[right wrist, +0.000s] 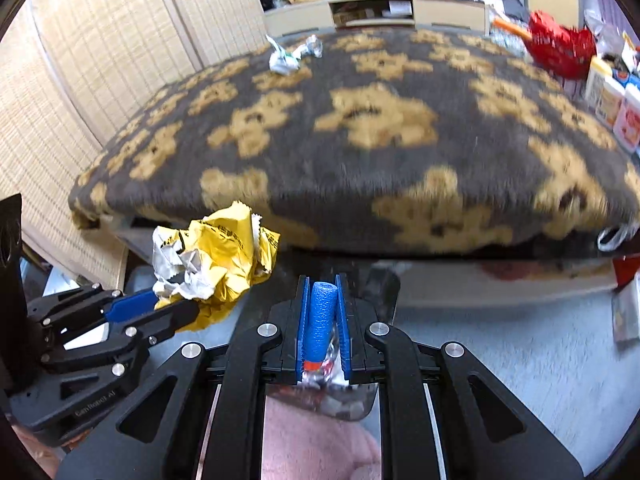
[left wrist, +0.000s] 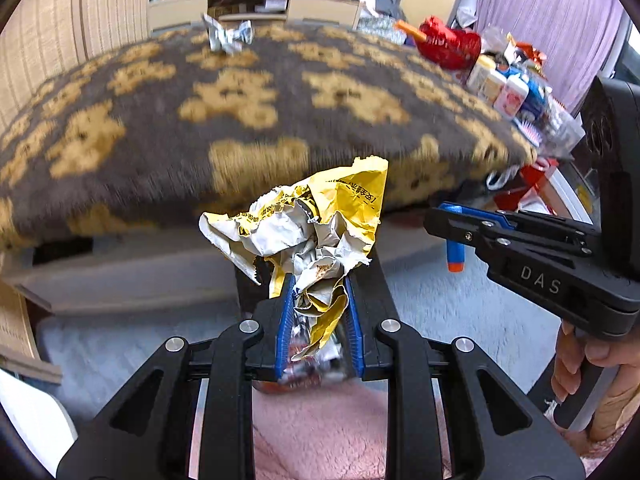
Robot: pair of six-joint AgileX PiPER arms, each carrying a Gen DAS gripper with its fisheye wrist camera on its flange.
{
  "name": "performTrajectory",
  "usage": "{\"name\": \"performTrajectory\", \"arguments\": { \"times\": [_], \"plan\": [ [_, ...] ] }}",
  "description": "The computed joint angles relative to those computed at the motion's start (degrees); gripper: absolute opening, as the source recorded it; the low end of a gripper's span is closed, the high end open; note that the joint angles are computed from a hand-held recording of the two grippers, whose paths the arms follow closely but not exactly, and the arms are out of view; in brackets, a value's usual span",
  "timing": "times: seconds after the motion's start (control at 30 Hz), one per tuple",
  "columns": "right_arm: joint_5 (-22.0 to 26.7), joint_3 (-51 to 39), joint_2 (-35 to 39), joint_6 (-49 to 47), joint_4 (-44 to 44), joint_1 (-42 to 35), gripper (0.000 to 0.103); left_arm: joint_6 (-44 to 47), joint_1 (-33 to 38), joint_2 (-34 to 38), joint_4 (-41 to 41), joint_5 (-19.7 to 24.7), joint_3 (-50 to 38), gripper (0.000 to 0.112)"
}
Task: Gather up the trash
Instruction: 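Drop the chip bag and foam dart into the black bin, opening both tools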
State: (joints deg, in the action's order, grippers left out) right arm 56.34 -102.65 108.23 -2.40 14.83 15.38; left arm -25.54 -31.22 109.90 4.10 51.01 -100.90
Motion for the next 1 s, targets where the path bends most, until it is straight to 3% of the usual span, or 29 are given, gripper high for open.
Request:
{"name": "performTrajectory", "arguments": {
  "times": [0.37,0.6,0.9,1.0],
  "plan": [
    [-0.9,3.4,5.0,-0.6,4.1,-0.8,0.014,2.8,1.0,5.1,-6.0,-2.5,4.0,0.022],
    [0.3,0.8,8.9,0.4,4.5,-0.7,0.015,4.5,1.8,8.2,-7.7,-1.0,1.7,0.023],
    [2.5,-3.3,12.1,1.9,3.5,-0.5,0.018,4.8,2.8,10.6,-8.5,0.9,-1.2,0.032],
    [2.1,-3.2,12.0,2.4,3.1,-0.4,0.042,4.6,2.8,10.6,-8.2,1.2,-1.6,0.037]
  ]
}}
